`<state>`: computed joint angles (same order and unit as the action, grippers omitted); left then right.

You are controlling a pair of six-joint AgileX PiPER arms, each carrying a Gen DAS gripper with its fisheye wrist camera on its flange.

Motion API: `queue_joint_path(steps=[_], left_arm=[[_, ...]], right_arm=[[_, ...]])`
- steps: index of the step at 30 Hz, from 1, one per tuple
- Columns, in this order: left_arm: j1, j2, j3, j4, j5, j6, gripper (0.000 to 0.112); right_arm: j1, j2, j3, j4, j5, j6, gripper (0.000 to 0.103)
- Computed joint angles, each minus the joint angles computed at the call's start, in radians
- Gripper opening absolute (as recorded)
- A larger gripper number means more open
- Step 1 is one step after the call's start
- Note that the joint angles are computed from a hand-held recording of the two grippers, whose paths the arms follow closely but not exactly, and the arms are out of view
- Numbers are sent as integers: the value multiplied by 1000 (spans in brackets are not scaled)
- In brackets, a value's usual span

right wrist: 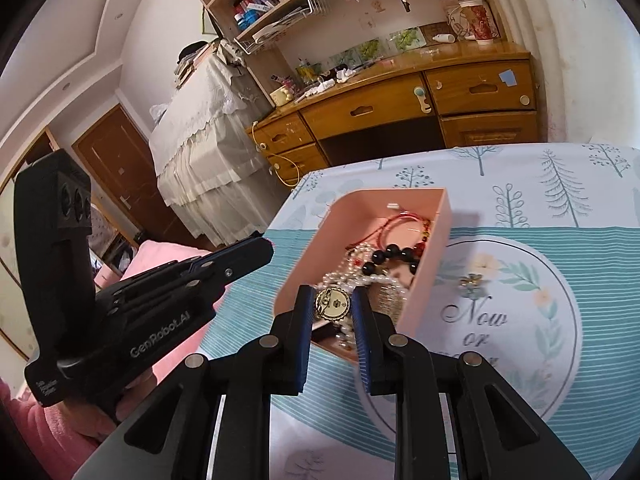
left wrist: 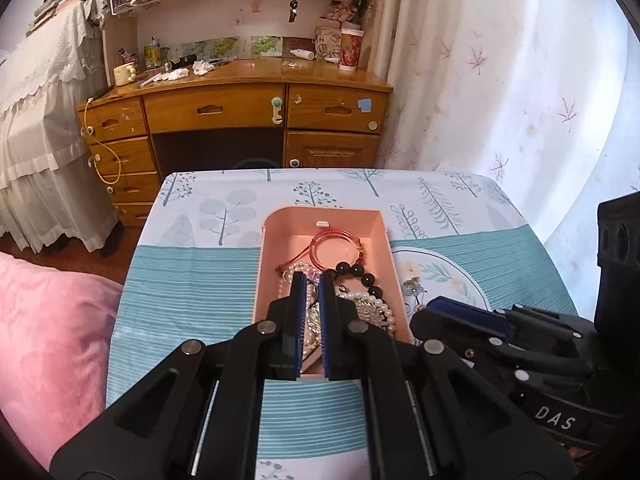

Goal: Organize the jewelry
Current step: 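Drop the pink earring into the box with the left gripper while the right drops the gold pendant in, then move the right gripper to the flower brooch and grasp it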

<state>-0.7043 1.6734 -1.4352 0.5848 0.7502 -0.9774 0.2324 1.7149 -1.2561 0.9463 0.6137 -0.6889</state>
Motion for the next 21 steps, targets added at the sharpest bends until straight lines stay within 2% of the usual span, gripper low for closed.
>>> queue_joint_path(steps=[4, 7, 8, 10, 12, 13, 15, 16, 17, 21], left_arm=[[30, -8, 12, -60, -40, 64, 4], [80, 4, 11, -233, -99, 213, 5], [95, 7, 5, -280, -97, 250, 5], [105, 17, 0, -303, -94, 269, 5], [113, 18, 5, -307, -94, 277, 6], [115, 20, 9, -307, -95, 276, 11], [124, 18, 17, -315, -90, 282, 32], [127, 14, 26, -309, -93, 275, 50], [128, 4, 42, -293, -102, 257, 54], [151, -22, 81, -311, -102, 246, 56]], right_arm=[[49, -22, 8, -47, -54, 78, 19], [85, -19, -6, -162, -73, 183, 22], [98, -16, -13, -225, -77, 237, 32], [98, -10, -11, -252, -92, 253, 47], [92, -17, 8, -227, -111, 235, 48], [89, -20, 13, -227, -114, 240, 48], [87, -23, 20, -250, -124, 267, 48], [86, -23, 21, -275, -131, 285, 49], [86, -23, 23, -307, -136, 312, 51], [82, -8, 20, -475, -167, 480, 53]])
